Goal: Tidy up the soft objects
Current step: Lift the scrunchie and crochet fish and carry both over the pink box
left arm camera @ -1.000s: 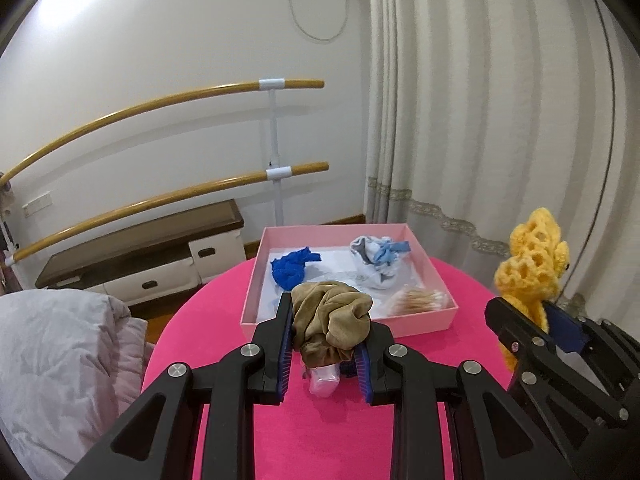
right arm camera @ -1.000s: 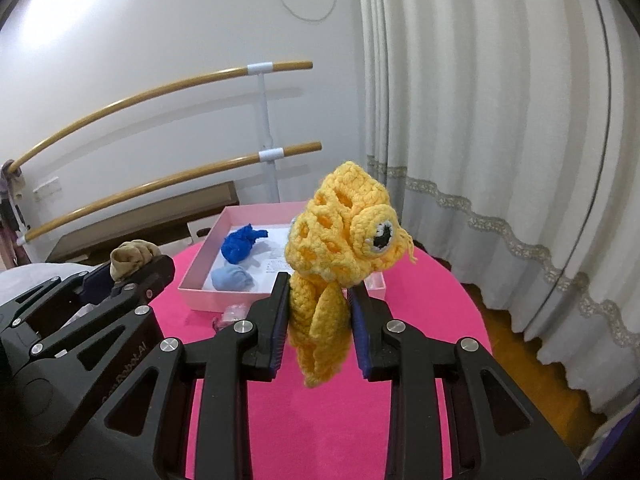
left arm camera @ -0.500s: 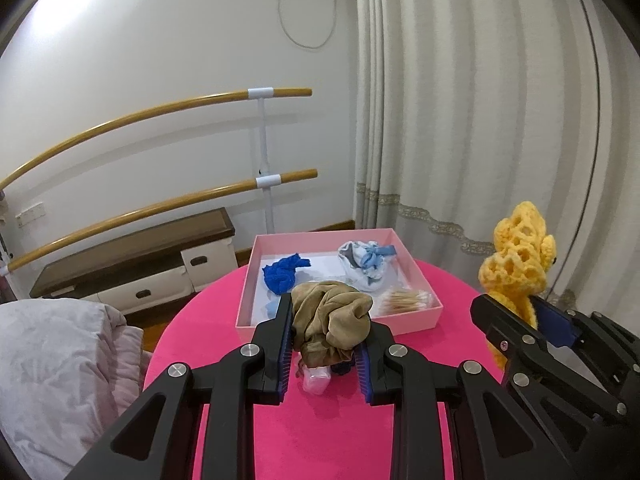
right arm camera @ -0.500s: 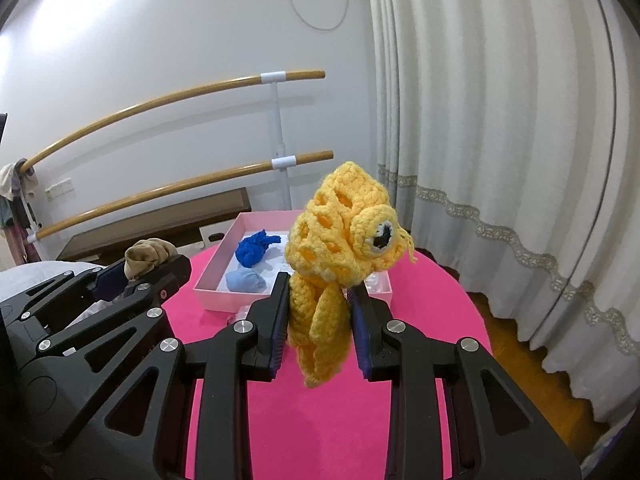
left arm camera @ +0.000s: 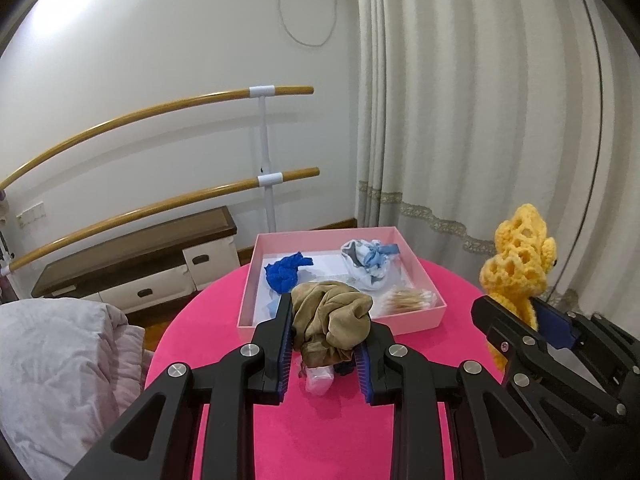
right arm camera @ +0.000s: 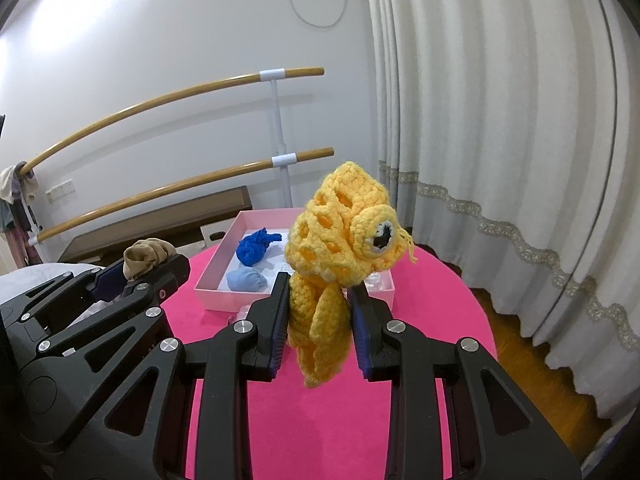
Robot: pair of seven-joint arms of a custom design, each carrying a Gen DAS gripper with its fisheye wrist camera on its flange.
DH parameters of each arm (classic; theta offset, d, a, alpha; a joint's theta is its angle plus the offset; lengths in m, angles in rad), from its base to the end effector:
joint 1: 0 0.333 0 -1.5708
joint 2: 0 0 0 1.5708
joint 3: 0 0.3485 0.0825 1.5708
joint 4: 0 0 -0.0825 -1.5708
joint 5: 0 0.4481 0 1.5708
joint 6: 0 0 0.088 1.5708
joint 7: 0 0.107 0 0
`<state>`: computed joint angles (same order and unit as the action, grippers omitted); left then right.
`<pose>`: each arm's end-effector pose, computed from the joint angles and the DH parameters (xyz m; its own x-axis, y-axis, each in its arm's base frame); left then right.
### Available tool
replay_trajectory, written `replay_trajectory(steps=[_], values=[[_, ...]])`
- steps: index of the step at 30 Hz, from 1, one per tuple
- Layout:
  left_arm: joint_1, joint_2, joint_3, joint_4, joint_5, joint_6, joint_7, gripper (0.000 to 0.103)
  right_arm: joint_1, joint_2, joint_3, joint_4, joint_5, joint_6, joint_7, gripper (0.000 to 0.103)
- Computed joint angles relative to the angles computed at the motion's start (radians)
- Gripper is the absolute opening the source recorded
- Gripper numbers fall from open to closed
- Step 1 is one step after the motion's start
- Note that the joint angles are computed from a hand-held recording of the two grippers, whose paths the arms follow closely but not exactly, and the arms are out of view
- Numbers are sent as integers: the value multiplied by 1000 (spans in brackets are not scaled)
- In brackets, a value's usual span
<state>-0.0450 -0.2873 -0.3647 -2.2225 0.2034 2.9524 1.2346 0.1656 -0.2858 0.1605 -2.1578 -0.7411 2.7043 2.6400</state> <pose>0.5101 -0.2586 0.6123 -0.2869 -0.9580 -0.0062 -0.5070 0.1573 -0.8475 0.5298 0.2134 0.6176 -0.1290 -0.9868 -0.0977 -0.5438 0.1528 -0.8252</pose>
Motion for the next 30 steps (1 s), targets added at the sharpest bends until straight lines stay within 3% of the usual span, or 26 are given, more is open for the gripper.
replay_trajectory(steps=[5,11,16,22,30], values=[[12,29,-13,25,31,-4,-26,24,4,14,-2,14,12,-11,-13,26],[-33,88,31,78,5,-20,6,24,6,40,-2,41,-6,-27,4,26],[-25,160,35,157,92,-37,-54,24,18,78,-18,77,6,-26,-11,26],[-77,282,92,303,174,-91,-109,24,25,153,-36,161,-10,-46,-26,26],[-196,496,205,589,240,-236,-138,24,60,301,-88,318,77,-84,-135,26]])
